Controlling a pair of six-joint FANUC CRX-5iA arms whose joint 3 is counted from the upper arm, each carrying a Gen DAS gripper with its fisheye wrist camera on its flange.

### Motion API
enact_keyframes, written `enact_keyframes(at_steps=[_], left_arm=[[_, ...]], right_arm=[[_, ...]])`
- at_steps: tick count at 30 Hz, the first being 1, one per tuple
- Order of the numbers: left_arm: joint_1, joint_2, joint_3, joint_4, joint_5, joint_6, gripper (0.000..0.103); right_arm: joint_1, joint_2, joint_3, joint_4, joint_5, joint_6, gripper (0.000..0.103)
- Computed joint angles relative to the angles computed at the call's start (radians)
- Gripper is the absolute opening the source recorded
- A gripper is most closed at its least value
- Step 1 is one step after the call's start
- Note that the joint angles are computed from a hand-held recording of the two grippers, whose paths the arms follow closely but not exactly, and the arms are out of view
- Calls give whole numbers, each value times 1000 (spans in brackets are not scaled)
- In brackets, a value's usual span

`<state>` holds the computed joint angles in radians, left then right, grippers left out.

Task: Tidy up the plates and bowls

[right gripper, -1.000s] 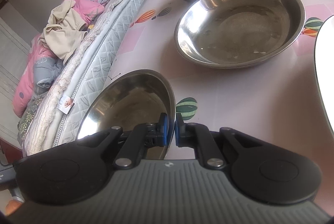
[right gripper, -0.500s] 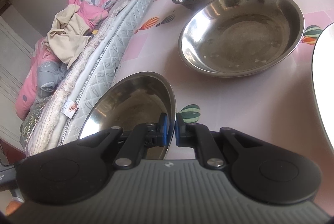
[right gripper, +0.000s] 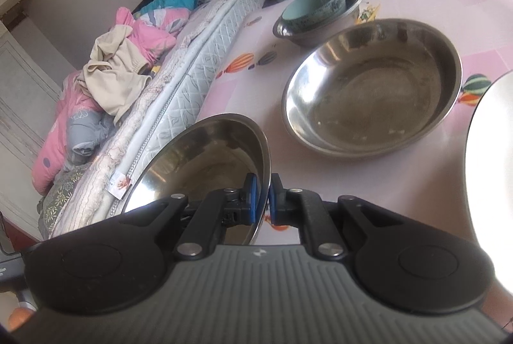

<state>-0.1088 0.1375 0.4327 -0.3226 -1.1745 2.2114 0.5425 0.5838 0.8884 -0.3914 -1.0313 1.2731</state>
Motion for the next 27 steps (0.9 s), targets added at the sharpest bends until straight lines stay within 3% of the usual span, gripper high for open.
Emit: enact_keyframes(at_steps=[9, 17, 27], left_arm=[[10, 88, 118, 77, 29, -82, 18], [-19, 219, 287, 104, -1, -148, 18], [-30, 369, 454, 159, -46, -188, 18]], right_arm=[[-31, 9, 45, 23, 12, -33, 8], [-78, 42, 108, 49, -9, -70, 8], [-129, 173, 318, 82, -130, -103, 8]])
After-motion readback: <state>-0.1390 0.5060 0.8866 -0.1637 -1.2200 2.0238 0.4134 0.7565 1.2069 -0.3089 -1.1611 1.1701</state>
